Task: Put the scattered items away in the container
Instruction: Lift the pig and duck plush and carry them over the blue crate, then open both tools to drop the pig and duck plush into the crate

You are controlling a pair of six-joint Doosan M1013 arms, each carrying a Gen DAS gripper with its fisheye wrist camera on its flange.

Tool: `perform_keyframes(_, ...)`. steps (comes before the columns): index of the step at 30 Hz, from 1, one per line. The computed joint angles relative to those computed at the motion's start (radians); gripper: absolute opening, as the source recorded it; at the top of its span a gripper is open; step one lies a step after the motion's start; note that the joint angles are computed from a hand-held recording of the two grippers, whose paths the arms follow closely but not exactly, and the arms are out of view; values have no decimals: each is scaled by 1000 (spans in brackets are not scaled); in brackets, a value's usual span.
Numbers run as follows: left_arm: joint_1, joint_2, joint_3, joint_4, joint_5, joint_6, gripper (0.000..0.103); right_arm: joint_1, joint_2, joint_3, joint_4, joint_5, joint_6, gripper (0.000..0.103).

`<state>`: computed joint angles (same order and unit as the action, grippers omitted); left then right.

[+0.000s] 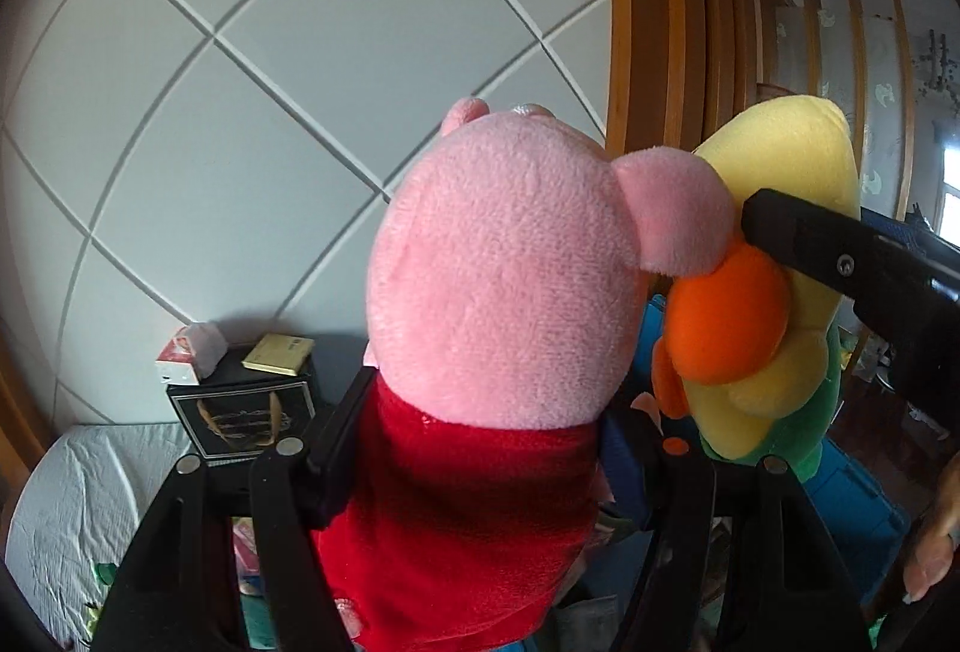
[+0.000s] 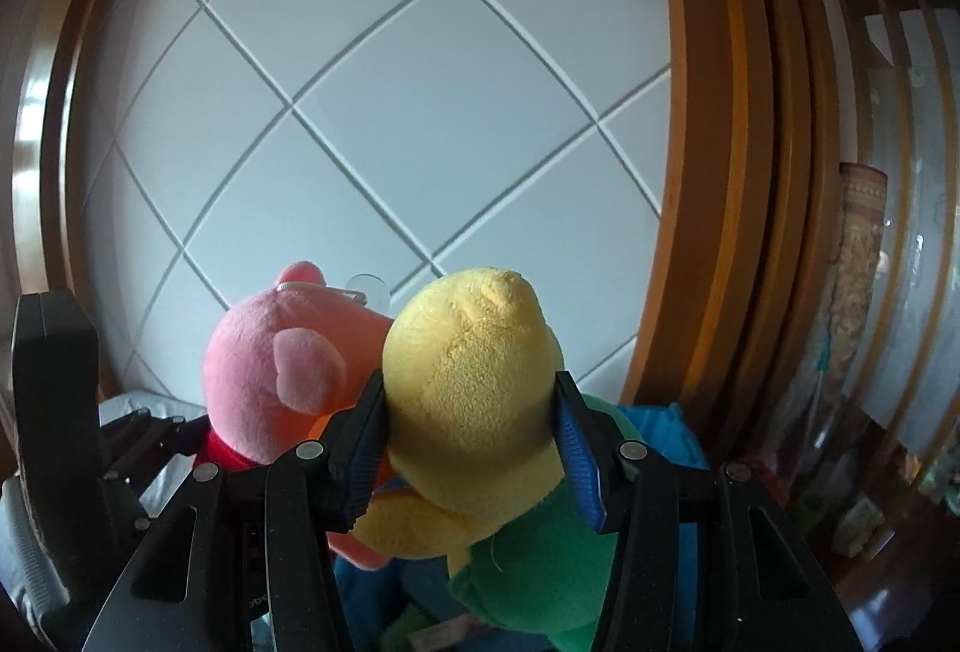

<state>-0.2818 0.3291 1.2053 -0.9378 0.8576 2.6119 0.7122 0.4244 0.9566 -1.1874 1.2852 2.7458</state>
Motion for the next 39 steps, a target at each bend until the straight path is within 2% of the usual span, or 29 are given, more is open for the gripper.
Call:
perform_keyframes(3,-71,11,-7,142,-22,-117,67,-63,-77,120,80,-66,35,51)
perform_keyframes(8,-186,56,-21,449,11,-369,67,-157,-160,283,200,-184,94,51)
perform_keyframes(12,-231,97,-28,616,34,-462,67,-214,-172,342,263,-253,96,51)
perform_keyframes(18,-252,156,-74,731,112,-529,72,-284,-183,393,374,-327,89,51)
perform_keyframes(21,-262,138,-43,746,57,-513,74,-302,-195,413,390,-355,100,53)
perform_keyframes(23,-260,125,-25,732,25,-497,80,-301,-200,419,387,-352,122,55)
perform_keyframes(28,-253,136,-52,741,55,-499,80,-297,-214,431,358,-367,166,59)
perform_keyframes(36,-251,146,-59,736,55,-473,80,-297,-205,413,368,-330,140,61)
perform_keyframes(39,-254,144,-54,742,57,-471,80,-299,-198,404,381,-304,124,65)
